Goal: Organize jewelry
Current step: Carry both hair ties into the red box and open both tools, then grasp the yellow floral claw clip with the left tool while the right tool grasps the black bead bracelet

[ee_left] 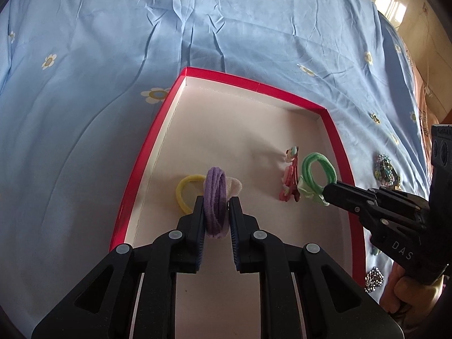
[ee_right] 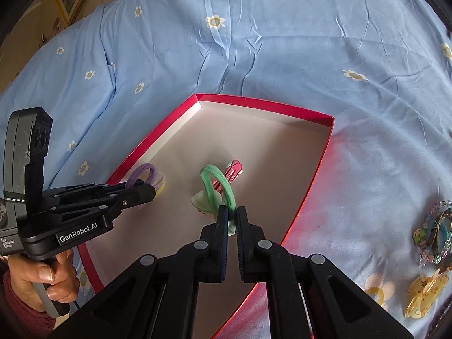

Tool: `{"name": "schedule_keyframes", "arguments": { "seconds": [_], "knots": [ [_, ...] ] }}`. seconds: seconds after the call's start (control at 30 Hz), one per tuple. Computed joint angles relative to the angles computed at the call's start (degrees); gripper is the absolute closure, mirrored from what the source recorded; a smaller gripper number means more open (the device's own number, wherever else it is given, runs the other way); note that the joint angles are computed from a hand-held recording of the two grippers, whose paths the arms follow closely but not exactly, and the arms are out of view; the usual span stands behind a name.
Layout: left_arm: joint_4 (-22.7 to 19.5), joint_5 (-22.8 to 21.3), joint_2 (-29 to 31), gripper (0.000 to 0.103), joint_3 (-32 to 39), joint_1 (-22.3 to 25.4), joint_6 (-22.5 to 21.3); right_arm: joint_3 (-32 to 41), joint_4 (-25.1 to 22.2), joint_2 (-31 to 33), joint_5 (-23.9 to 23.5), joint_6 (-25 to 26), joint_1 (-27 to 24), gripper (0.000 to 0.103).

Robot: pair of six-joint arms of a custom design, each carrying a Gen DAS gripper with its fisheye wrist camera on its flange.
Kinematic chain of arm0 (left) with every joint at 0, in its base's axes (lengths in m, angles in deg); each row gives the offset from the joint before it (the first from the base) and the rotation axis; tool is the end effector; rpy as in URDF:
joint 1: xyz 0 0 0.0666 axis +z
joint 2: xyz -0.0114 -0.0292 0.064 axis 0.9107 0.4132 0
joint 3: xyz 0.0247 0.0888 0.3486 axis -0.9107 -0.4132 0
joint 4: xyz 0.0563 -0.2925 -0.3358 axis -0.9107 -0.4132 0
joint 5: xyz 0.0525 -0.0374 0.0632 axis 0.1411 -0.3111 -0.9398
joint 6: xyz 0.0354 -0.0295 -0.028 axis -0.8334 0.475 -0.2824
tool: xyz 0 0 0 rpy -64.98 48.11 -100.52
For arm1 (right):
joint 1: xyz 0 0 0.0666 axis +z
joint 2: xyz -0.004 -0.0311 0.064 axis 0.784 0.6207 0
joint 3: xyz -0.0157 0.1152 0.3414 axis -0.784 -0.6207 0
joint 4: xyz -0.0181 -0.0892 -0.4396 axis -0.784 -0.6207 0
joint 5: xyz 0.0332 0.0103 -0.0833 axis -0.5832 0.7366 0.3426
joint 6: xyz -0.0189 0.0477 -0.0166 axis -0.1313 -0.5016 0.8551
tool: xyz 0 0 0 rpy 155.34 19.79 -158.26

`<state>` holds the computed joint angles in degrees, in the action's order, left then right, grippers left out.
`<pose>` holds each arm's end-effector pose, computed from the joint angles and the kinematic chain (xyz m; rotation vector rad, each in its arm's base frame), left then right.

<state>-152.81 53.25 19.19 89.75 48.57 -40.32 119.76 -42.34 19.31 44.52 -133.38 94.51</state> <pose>0.5059 -0.1675 0.5490 0.7825 2.5175 -0.4647 0.3956 0.3502 0.5387 0.3244 2.4066 0.3205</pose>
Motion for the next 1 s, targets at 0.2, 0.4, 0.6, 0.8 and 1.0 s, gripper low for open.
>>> {"name": "schedule_keyframes", "arguments": {
  "seconds": [0.2, 0.4, 0.6, 0.8, 1.0],
  "knots": [
    [0.27, -0.1, -0.34, 0.086, -0.22, 0.07, 0.39, -1.25, 1.19, -0.79, -1.11, -0.87, -0.22, 0.093],
    [0.58, -0.22, -0.68, 0.08, -0.36, 0.0, 0.57, -1.86, 2.02, -1.4, -0.85, -1.2, -0.1, 0.092],
    [0.77, -0.1, -1.56, 0.072, -0.61, 0.26, 1.02, -2.11, 2.24, -2.04, -0.11, -1.68, 0.37, 0.078],
    [0.77, 0.58, -3.14, 0.07, -1.24, 0.49, 1.4, -2.75, 2.38, -3.37, 1.6, -2.7, 1.38, 0.078],
    [0.7, 2.05, -5.08, 0.066, -2.53, 0.22, 2.13, -4.77, 1.74, -6.4, 4.66, -5.46, 3.26, 0.07]
  ]
}}
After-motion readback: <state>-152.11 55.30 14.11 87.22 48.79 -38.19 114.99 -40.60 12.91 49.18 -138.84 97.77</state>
